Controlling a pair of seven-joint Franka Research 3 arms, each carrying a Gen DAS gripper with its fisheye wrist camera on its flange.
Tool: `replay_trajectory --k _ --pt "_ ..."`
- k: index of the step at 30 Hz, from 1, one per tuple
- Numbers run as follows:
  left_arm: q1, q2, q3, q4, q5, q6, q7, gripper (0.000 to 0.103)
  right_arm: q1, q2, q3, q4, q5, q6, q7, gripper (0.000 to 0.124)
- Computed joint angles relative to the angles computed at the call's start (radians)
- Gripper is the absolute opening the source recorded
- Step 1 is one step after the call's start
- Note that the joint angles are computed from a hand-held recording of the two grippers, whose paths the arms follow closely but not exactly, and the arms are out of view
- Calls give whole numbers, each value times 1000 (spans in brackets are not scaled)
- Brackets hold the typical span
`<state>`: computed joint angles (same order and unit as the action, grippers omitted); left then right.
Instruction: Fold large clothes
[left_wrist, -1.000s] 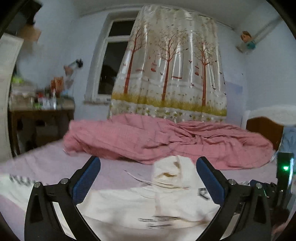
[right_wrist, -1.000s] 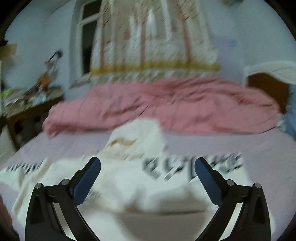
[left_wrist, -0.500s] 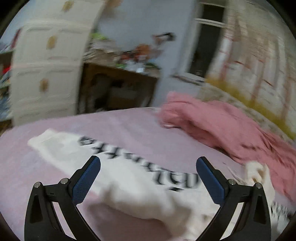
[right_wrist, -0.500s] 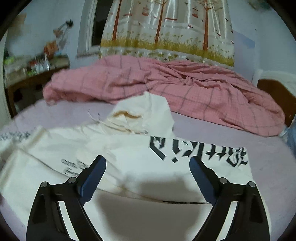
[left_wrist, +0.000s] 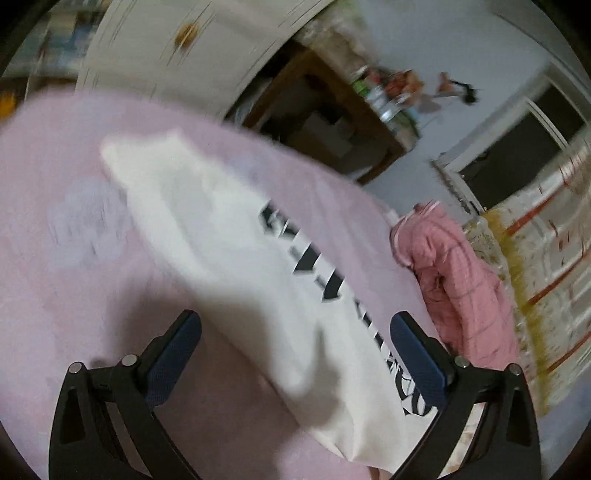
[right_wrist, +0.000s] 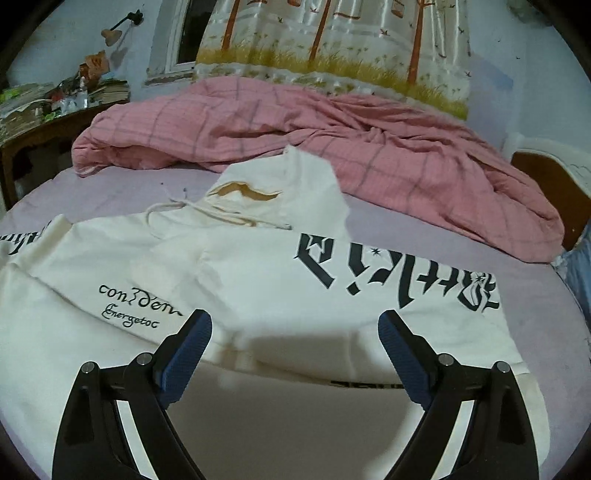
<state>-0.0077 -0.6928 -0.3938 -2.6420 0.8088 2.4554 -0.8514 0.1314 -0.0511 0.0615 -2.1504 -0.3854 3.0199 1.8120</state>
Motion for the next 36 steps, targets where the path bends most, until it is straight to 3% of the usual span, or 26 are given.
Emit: replay_trajectory --k 4,5,7,8,9,10,11,13,15,19,23,25,28,33,35,36 --pt "5 18 10 1 -35 -25 -11 95 31 -3 -15 -2 191 -21 -141 93" --pt "4 41 14 19 -42 -44 12 86 26 -1 -10 0 175 -25 -126 93" --pt "-20 79 29 55 -94 -118 67 54 6 1 1 4 73 -31 -39 93" --pt "-4 71 16 48 -109 -112 69 22 2 2 2 5 39 -31 -14 93" --pt "-16 52 37 17 -59 -51 19 5 2 1 0 5 32 -27 -16 93" --pt "-10 34 39 -6 2 2 -43 5 2 -1 -1 4 23 -20 -13 93" --pt "16 20 6 -3 7 -1 -44 5 -7 -3 1 4 -18 -11 21 93" --pt "19 32 -50 59 39 -119 0 4 -31 -9 8 6 -122 1 117 93" --pt "18 60 -92 125 124 -181 32 4 -31 -16 2 4 -105 8 106 93" --pt "-9 160 -131 267 259 -239 119 4 -24 -22 -8 7 5 5 26 93" --pt "-34 295 -164 424 379 -283 205 4 -56 -8 -4 30 -43 -8 83 93" --pt "-50 396 -165 546 416 -290 287 4 -60 4 -16 45 -35 -14 94 93" --pt "-88 577 -207 776 492 -417 415 3 -48 17 -47 61 113 -20 14 93" --pt "-218 853 -224 1079 696 -451 558 3 -54 42 -83 98 326 -41 -85 93" --pt "-284 976 -218 1204 734 -436 647 3 -67 57 -96 117 230 -50 12 93" --pt "-305 1029 -214 1253 733 -396 679 3 -75 63 -112 129 88 -61 148 93"
